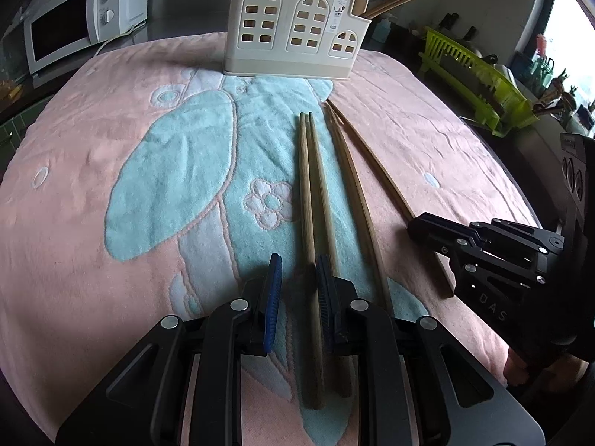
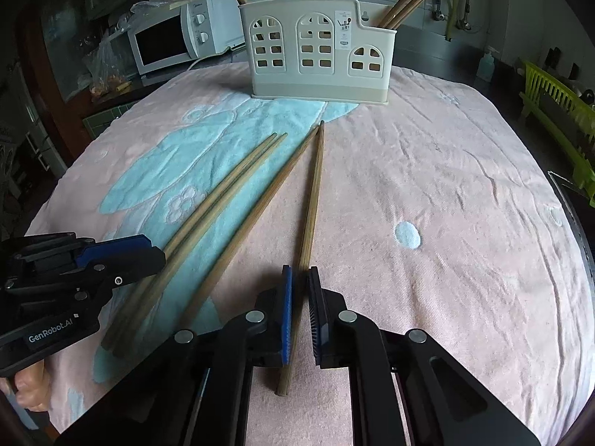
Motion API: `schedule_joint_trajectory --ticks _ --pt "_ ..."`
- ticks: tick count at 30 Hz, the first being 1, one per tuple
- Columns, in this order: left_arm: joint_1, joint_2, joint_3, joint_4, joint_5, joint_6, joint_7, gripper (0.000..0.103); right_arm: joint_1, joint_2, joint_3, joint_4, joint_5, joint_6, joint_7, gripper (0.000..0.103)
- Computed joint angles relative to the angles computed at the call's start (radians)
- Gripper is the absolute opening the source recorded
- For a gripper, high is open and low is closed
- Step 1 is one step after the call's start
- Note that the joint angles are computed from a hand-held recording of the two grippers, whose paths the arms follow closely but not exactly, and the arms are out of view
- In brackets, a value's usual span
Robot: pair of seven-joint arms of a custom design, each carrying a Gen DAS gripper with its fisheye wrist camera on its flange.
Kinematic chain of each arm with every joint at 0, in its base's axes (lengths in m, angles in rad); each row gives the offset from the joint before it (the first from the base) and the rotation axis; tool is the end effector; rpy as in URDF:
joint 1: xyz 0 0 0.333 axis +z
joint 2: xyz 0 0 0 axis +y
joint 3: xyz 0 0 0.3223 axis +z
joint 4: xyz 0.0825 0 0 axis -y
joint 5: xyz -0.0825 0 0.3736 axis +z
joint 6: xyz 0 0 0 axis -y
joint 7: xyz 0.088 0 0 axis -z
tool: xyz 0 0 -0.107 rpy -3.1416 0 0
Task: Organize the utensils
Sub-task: 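Close left gripper on a wooden chopstick while right gripper grasps another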
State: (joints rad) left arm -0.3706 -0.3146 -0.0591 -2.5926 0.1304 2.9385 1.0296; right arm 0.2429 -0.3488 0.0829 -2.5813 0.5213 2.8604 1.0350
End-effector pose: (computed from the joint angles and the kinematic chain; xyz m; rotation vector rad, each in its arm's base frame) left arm 0.4063 -0.1964 0.4537 -1.9261 1.9466 -0.8569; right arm 0.4275 0.1170 0.4592 -2.1061 1.3813 -0.4052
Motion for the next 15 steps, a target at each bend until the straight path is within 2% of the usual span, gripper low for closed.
schedule_joint_trajectory --ticks 8,11,15 --pt "0.092 0.016 -0.104 0.033 0.167 -0.041 -0.113 0.018 0.006 0.004 -0.005 -0.004 0.014 0.015 -0.006 0.009" --pt "0.095 0.014 -0.103 0.038 0.194 -0.058 -0.132 0.012 0.018 0.004 -0.019 -0.003 0.035 0.013 -0.027 0.008" --pt "0.055 0.009 -0.059 0.033 0.144 -0.058 -0.093 0.005 0.023 -0.01 -0.03 -0.008 0.063 0.014 -0.048 0.007"
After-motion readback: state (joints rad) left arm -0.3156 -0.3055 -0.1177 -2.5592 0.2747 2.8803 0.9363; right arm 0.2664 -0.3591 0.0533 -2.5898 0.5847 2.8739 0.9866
